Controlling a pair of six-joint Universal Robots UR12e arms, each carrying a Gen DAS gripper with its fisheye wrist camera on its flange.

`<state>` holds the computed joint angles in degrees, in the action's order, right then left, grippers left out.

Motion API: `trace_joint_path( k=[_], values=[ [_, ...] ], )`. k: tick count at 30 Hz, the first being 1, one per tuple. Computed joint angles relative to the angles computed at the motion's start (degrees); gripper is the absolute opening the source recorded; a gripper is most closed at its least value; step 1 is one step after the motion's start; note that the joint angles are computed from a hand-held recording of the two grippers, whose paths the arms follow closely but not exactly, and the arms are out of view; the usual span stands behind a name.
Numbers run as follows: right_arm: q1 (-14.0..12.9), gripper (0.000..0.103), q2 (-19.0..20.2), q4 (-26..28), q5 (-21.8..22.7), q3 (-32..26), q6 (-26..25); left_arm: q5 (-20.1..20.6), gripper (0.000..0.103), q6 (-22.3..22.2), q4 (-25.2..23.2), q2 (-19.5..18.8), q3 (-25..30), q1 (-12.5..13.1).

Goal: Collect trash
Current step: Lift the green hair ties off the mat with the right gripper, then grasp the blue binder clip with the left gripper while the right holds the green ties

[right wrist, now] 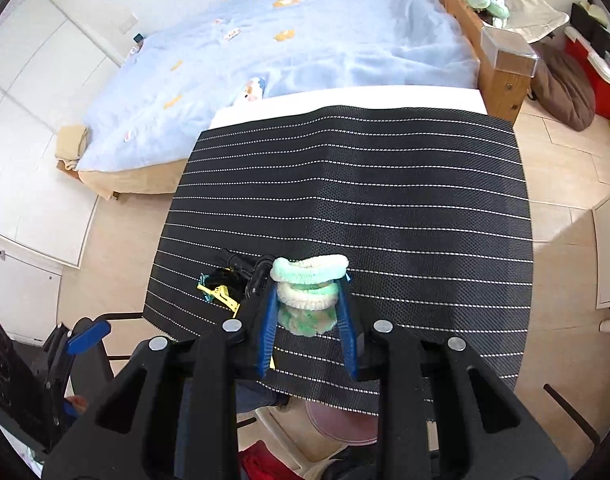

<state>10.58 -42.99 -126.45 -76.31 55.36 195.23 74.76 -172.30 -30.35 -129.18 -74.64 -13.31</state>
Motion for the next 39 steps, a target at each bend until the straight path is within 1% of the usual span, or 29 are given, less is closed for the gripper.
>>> trace_joint_path(
  k=[2,7,10,13,17,21,26,28,30,31,33,35,37,38,39],
  values=[
    [-0.18,0.027,-0.40,-0.49,-0.01,0.62,0.18,-0.72,0.095,1.75,-0.84,-0.63,1.44,-0.17],
    [-0.76,0.027,-1.71,-1.80,-0.44,2.88,1.14,-3.14,0.095,8.01,-2.49,-2.48,5.28,-0.81],
    [-1.10,0.027,-2.48,-2.74,-0.65,4.41,2.01,-4.45,0.095,11.38,-4.93,-3.85,8.08,-1.17],
    [-1.51,0.027,-3.26,-3.57,-0.71,5.99,2.73,-5.11,0.095,13.55,-7.69,-5.51,11.24,-1.56],
    [-1.88,0.027,-4.34,-4.60,-0.77,8.09,3.59,-4.43,0.095,16.37,-11.23,-8.00,15.50,-2.24],
    [-2.22,0.027,-5.23,-5.13,-0.68,9.83,4.26,-2.76,0.095,19.03,-15.04,-10.22,19.23,-2.93],
    [-2.49,0.027,-5.79,-5.70,-0.61,11.05,4.86,-0.55,0.095,20.47,-19.16,-12.84,23.32,-3.60],
    [-2.54,0.027,-6.03,-5.84,-0.67,11.50,4.92,0.02,0.092,20.91,-19.94,-13.47,24.09,-3.76],
    [-2.57,0.027,-6.22,-5.97,-0.63,11.84,5.03,0.78,0.083,21.51,-21.22,-14.19,25.13,-3.99],
    [-2.61,0.027,-6.24,-6.01,-0.61,11.93,5.07,0.99,0.082,21.64,-21.77,-14.52,25.63,-4.09],
    [-2.68,0.027,-6.31,-6.11,-0.58,12.15,5.26,1.26,0.072,21.78,-22.96,-15.24,26.78,-4.25],
    [-2.74,0.027,-6.42,-6.20,-0.54,12.42,5.32,1.24,0.068,21.73,-23.71,-15.74,27.55,-4.34],
    [-2.78,0.027,-6.47,-6.20,-0.50,12.56,5.38,1.15,0.060,21.78,-24.77,-16.31,28.51,-4.40],
    [-2.79,0.027,-6.46,-6.16,-0.50,12.54,5.41,1.21,0.054,21.89,-25.54,-16.59,29.00,-4.43],
    [-2.80,0.027,-6.48,-6.16,-0.49,12.58,5.41,1.33,0.051,21.90,-25.63,-16.69,29.09,-4.45]
  ],
)
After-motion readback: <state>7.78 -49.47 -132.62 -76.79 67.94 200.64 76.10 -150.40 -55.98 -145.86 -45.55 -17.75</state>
